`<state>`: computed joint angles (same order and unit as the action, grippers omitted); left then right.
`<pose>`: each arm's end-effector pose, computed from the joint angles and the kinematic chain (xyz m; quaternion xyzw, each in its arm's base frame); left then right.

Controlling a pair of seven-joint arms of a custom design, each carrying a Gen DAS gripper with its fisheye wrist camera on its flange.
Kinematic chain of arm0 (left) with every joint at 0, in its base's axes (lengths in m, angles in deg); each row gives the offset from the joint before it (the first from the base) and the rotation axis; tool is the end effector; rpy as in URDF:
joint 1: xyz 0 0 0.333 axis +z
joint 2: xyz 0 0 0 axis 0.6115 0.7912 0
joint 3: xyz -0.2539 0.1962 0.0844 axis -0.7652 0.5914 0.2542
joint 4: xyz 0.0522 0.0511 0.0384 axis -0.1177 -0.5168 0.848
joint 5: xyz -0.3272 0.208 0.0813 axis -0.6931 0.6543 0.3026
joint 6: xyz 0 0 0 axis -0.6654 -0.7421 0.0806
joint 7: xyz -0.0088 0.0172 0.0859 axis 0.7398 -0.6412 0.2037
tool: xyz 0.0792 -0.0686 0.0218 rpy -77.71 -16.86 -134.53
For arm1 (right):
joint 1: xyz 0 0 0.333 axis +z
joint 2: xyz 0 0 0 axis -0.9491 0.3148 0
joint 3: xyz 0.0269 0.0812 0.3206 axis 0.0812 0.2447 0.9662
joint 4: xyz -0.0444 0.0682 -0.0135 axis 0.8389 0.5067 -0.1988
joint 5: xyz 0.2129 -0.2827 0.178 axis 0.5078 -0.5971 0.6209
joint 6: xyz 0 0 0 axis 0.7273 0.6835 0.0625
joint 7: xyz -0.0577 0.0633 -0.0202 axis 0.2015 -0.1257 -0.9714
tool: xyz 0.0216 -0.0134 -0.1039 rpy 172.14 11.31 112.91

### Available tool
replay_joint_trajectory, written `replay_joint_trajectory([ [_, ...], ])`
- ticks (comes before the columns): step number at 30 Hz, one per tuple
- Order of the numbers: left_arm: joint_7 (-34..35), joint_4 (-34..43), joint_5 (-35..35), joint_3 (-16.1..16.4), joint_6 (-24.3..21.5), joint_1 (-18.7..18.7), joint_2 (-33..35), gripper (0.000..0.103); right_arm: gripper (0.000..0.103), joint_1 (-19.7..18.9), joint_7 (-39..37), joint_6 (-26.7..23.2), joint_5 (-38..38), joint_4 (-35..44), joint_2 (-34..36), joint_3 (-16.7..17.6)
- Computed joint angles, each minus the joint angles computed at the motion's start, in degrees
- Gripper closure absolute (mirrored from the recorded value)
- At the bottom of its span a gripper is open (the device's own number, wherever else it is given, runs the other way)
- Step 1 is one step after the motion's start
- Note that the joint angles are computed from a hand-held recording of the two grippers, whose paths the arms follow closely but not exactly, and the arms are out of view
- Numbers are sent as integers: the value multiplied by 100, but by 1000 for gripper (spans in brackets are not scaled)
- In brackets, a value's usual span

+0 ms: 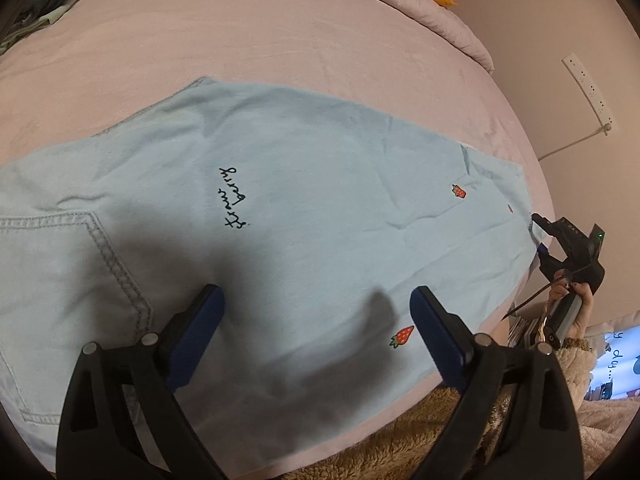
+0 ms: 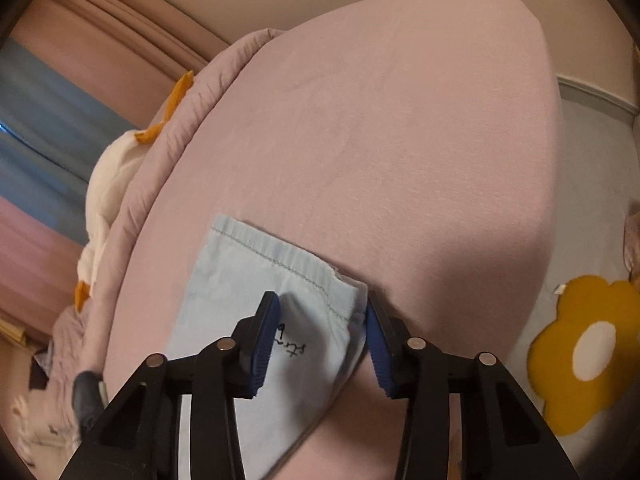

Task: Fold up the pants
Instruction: 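Close the right gripper on the stacked leg hems of the jeans, then lift the hems with the right gripper, fold them toward the waistband, release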

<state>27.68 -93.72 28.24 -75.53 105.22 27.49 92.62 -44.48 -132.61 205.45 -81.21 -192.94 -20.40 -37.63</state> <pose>0.6190 -0.2717 0.4535 0.5473 -0.7875 0.2689 0.0899 0.3973 0.3353 0.4181 -0.1540 0.9073 -0.1502 0.3613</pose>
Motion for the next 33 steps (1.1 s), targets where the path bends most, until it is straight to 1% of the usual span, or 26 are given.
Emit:
replay_joint_trajectory([
  [1,27,6,-7,0,-1,9,3,7,61,1,7,-2,-8,-10,-6,1],
  [2,16,36,39,9,2,-7,27,7,65,2,-5,-12,25,-21,-16,-2],
  [3,-1,26,87,15,18,-26,21,7,72,-2,9,-21,46,-19,-14,-4],
  [4,-12,8,132,21,37,-41,16,7,75,-3,63,-23,56,-54,-37,-1],
  [5,-32,6,158,21,52,-55,21,6,84,-11,213,-17,15,-103,-72,6],
  [7,-32,-7,135,11,71,-47,21,5,85,-33,549,35,-204,-171,-134,36],
  [8,-35,-7,119,5,75,-44,24,5,85,-20,465,-38,-145,-138,-137,51],
  [10,-22,13,71,-1,52,-21,36,5,86,34,68,-323,105,19,-112,90],
  [13,9,20,-12,-11,35,13,39,5,86,151,-789,-997,435,444,-40,158],
  [16,37,1,-59,-15,65,24,28,5,86,275,-1428,-1566,355,861,7,239],
  [20,89,-151,-134,-26,259,17,-54,5,86,471,-2319,-2108,141,1537,245,304],
  [23,156,-348,-165,-30,521,-7,-157,5,86,646,-2929,-2081,-105,1969,481,283],
  [27,316,-583,-320,-66,825,-2,-276,5,86,842,-3613,-1843,-143,2505,876,165],
  [30,489,-646,-492,-87,869,39,-312,5,86,981,-3968,-1605,-77,2837,1166,44],
  [33,619,-686,-756,-101,873,101,-343,5,86,1075,-4221,-1176,19,3062,1432,-88],
])
